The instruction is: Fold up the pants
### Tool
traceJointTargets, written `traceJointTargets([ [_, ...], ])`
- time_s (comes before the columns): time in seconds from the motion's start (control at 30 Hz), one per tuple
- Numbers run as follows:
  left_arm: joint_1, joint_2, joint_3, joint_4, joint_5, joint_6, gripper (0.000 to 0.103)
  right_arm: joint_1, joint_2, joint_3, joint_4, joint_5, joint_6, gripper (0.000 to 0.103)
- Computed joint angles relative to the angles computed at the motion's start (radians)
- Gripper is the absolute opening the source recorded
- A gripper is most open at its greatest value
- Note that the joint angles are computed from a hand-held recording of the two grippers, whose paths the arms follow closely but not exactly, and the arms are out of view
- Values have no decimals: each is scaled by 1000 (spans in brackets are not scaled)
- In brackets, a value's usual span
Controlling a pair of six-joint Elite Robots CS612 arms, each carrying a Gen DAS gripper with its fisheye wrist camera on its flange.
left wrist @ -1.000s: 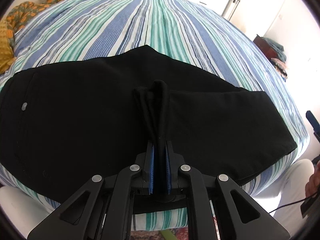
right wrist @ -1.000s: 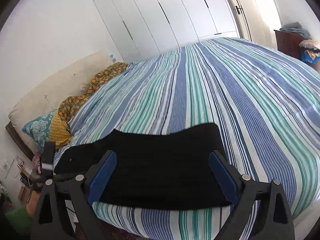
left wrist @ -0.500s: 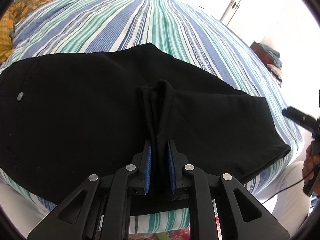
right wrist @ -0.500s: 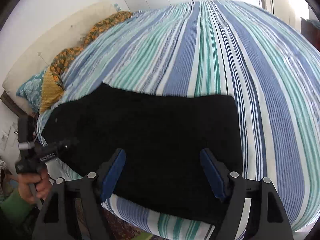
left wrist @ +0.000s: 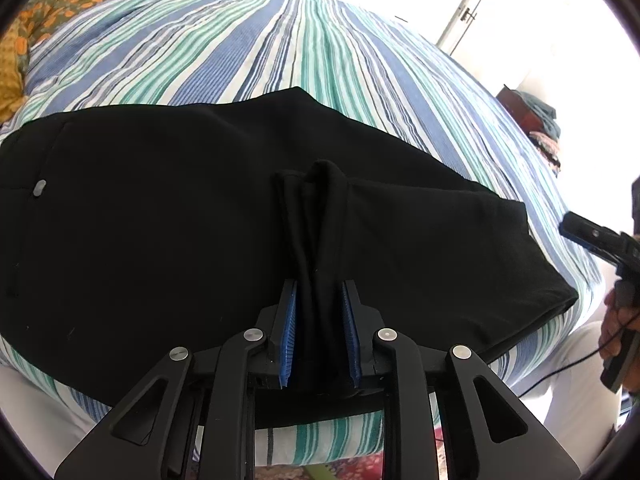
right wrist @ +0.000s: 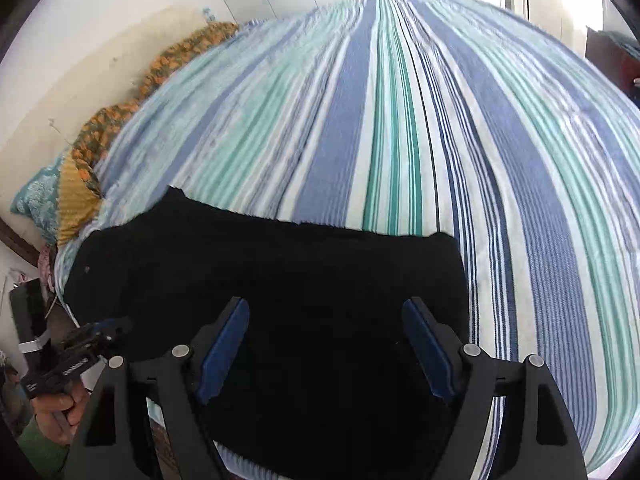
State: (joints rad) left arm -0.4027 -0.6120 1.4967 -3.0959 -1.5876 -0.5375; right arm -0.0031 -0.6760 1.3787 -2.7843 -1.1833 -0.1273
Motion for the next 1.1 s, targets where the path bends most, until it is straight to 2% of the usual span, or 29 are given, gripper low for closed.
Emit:
traceJointTargets([
  [0.1,-2,1,-1,-5,-5,-4,32,-13,-46,112,-155,10,39,85],
  [0.13,-2,1,0,-10,-9,-5,38,-16,-50,136,-175,12,57,87],
  [0.2,-3,0,4,-26,-19,-8,51,-19,-42,151,-103,1,59,89],
  [0.23,-4,-1,8,-37,-23,-10,60,-20,-32,156,-93,-6,56,89],
  [0.27,-5,-4,15,-53,-22,-13,66,-24,-31,168,-125,0,44,89],
  [0.33,-10,-14,30,-75,-2,-30,70,-19,-40,181,-184,-23,47,89],
  [0.37,-11,-20,38,-89,12,-40,72,-21,-44,187,-230,-16,71,89],
  [0.43,-14,-33,61,-143,50,-64,78,-28,-48,216,-401,-3,109,89],
  [0.5,-19,-45,82,-182,104,-90,85,-22,-53,233,-499,-55,110,95],
  [0.6,-27,-59,107,-199,185,-111,86,-18,-56,244,-518,-120,125,96],
  [0.73,-34,-65,111,-162,262,-119,86,-27,-51,234,-492,-144,193,96],
  [1.1,-47,-61,101,-114,346,-89,86,-31,-50,232,-478,-207,243,97],
])
